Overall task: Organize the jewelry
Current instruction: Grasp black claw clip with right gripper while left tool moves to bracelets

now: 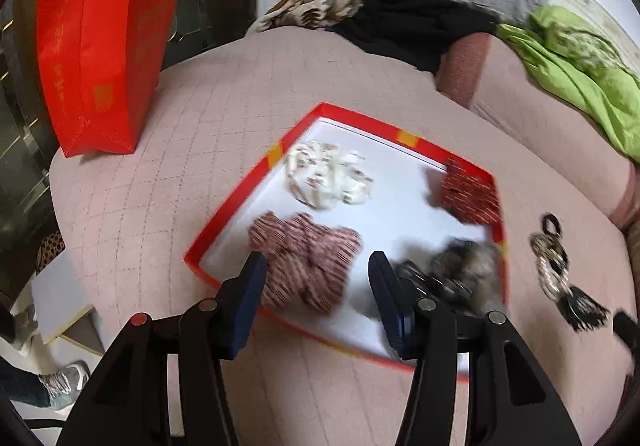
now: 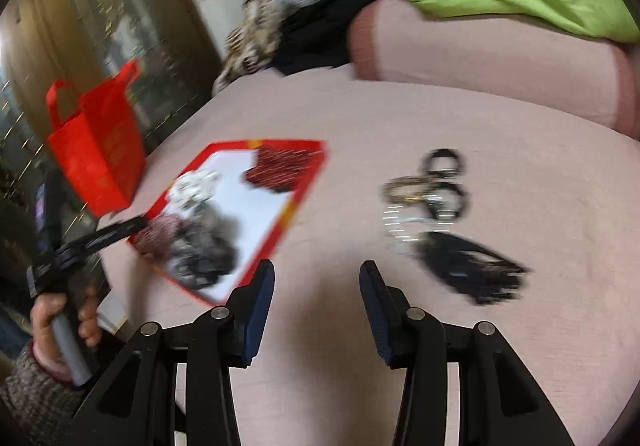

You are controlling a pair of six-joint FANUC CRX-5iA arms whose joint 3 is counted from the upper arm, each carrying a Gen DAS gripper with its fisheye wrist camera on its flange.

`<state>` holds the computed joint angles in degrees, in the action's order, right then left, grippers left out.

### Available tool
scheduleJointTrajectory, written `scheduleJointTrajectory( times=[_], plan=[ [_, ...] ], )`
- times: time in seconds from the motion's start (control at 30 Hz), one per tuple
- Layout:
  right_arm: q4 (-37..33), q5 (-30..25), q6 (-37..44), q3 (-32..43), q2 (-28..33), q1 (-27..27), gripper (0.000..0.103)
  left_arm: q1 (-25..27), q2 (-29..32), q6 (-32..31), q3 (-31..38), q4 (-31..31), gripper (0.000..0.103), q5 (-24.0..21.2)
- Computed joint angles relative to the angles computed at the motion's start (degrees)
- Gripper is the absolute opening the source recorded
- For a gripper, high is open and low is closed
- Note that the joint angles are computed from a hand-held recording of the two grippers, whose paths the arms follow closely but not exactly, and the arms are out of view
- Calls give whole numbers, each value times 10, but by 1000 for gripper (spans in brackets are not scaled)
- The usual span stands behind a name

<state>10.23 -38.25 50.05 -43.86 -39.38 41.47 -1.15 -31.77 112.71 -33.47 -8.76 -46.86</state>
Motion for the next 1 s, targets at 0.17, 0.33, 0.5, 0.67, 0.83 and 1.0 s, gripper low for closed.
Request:
scheduleJointTrajectory(
  times=[0.17,0.33,0.5,0.67,0.83,1.0],
  plan=[
    [-93,6,86,8,-18,-119,49,-139,22,88,68,-97,52,-65],
    [-219,-6,202,43,-18,-232,49,-244,64,138,127,-138,57,-96],
    [-263,-23,235,52,-23,-276,49,-302,96,156,158,-145,57,-103],
    [-236,-29,216,42,-41,-271,49,-322,110,150,164,-132,57,-97],
    [-320,-50,281,90,-2,-339,49,-313,106,138,156,-119,57,-87],
    [-357,-32,329,123,37,-360,52,-251,108,91,142,-38,57,-71]
  ],
)
